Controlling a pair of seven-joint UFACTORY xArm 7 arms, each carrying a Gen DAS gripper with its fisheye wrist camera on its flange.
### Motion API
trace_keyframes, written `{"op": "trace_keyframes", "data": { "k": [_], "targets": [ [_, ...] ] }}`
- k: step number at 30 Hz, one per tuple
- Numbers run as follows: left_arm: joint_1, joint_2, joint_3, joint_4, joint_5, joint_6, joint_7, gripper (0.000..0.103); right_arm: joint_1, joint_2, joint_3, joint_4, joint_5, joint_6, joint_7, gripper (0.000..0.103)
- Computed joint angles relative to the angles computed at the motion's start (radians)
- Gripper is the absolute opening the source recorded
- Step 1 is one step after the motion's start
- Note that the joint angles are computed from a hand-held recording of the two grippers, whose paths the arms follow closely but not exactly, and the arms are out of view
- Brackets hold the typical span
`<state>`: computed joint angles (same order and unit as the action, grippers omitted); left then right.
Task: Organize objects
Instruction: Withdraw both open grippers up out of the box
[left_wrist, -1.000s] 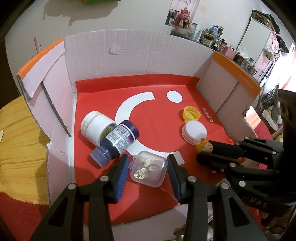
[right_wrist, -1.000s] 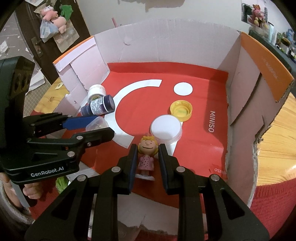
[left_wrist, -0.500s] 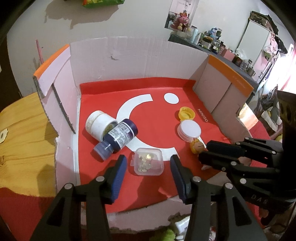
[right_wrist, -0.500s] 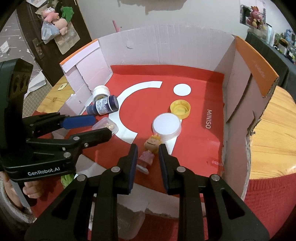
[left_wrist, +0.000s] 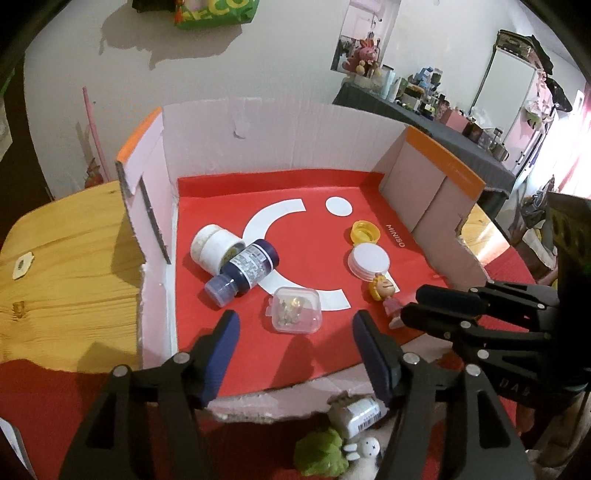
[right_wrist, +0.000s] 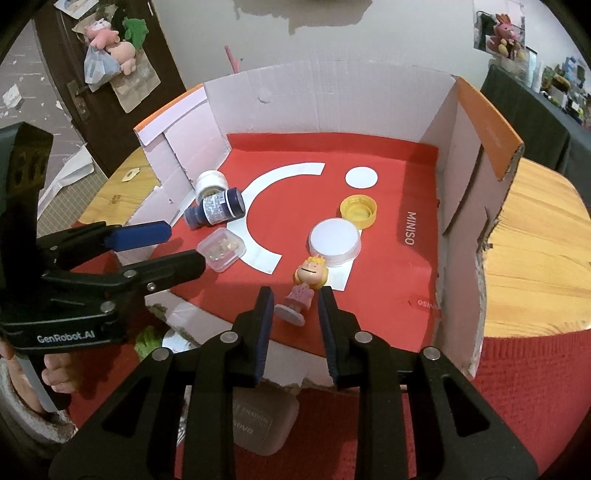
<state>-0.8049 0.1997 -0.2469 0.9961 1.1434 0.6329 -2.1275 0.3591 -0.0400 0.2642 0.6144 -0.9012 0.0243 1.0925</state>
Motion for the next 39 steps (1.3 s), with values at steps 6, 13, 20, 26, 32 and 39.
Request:
{"op": "trace_keyframes", "data": {
  "k": [6,13,20,26,32,39],
  "targets": [
    [-0.015,-0.021,-0.016,-0.009,0.008,0.031,-0.026,0.069,-0.020,-0.028,0.029,-0.014,-0.038,0.002,0.045,0.057],
    [-0.023,-0.042,-0.036,-0.018,0.001,0.063,-0.042,0.069,-0.049,-0.061,0.066,-0.031,-0.056,0.003,0.076,0.061],
    [-0.040,-0.036,-0.054,-0.003,-0.025,0.130,-0.025,0.078,-0.099,-0.100,0.121,-0.055,-0.071,-0.007,0.106,0.068],
    [-0.055,-0.041,-0.058,-0.001,-0.024,0.155,-0.038,0.082,-0.166,-0.145,0.198,-0.077,-0.066,-0.020,0.121,0.074],
    [-0.066,-0.050,-0.070,-0.001,-0.035,0.201,-0.047,0.086,-0.242,-0.196,0.280,-0.109,-0.020,-0.043,0.108,0.076],
    [-0.085,-0.050,-0.084,0.011,-0.051,0.266,-0.046,0.091,-0.281,-0.284,0.344,-0.158,0.068,-0.060,0.082,0.081]
  ]
}}
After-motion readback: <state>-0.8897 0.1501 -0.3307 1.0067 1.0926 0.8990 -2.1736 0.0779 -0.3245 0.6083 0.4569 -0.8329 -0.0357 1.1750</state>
